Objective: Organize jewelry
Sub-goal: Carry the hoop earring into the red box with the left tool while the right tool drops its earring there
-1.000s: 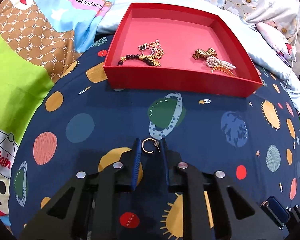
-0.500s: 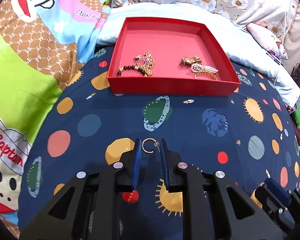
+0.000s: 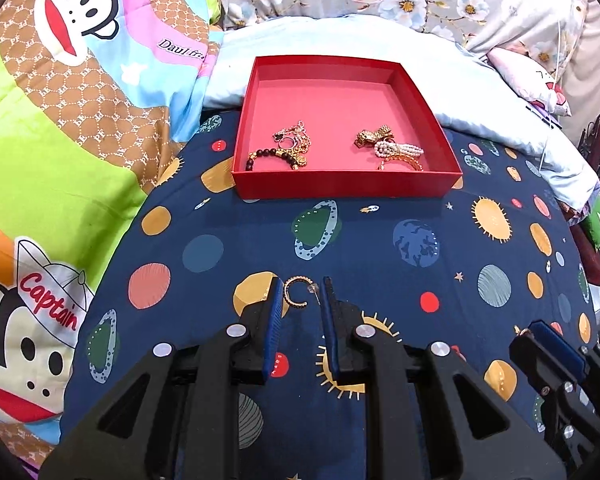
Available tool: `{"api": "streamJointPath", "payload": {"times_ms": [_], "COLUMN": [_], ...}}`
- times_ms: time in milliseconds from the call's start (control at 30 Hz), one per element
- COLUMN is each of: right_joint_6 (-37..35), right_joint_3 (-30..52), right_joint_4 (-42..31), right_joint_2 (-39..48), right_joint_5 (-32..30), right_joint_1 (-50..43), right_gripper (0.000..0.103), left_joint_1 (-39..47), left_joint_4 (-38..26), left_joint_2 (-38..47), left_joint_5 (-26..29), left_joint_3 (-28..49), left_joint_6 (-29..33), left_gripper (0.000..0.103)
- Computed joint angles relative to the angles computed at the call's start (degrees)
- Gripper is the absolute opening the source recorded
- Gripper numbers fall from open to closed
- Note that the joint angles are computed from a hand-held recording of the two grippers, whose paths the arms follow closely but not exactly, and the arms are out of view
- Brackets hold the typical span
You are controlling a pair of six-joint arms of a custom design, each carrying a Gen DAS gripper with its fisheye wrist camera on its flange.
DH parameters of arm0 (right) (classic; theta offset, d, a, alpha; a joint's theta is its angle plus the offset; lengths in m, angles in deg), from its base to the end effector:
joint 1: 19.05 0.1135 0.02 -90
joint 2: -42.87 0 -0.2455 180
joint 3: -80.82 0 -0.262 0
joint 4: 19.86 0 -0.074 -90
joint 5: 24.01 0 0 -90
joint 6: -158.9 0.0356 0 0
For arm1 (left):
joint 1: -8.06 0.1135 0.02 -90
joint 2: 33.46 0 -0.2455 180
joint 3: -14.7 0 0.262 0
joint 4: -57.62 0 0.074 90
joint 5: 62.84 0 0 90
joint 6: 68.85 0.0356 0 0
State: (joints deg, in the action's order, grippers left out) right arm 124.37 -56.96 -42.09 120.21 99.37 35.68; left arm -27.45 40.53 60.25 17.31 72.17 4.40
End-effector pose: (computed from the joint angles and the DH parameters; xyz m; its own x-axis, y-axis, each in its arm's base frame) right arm 0.1525 0.1817 0.1150 -0.6960 0.2072 -0.6875 0.1112 0.9770 0.1819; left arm 0.2578 -0.1765 0.1161 -0.7662 0.1979 -0.6114 0.2802 0.9591 -0.0407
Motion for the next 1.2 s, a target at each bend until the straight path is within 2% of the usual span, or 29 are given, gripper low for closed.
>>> {"api": "streamJointPath", "payload": {"times_ms": [300,600,767,900,1200], "right_joint_6": [-6.9,-18.6,-23.8,-26.1,-30.5], "right_joint_3": [1.3,6.4,10.6,15.3,30.2], "right_joint_4": [1.4,7.1,11.4,14.5,13.7], "right_joint_2": [-2.9,1.5,6.0,11.6,27.2], "right_joint_5": [-1.3,-6.3,-10.9,-17.4,-22.8], "right_joint_1": [-6.2,-17.3,-24.5,-31.0,-37.0], "right_gripper": [0.018,0.018,0.018,0.018,0.018], "left_joint_1": [0.5,1.9,2.7,4.0,6.2], "left_joint_4": [-2.9,-4.5,-6.1,-9.0,-13.4], "left_joint_2": [-0.2,4.4,10.1,16.4,30.9], "left_joint_5": [-1.0,-1.0,-0.6,1.5,2.5], "left_joint_3": [3.2,12.3,21.3,30.5,49.5], "left_joint_6": [1.3,3.7,5.1,5.4,5.9], "left_gripper": [0.018,0.018,0.018,0.018,0.018]}}
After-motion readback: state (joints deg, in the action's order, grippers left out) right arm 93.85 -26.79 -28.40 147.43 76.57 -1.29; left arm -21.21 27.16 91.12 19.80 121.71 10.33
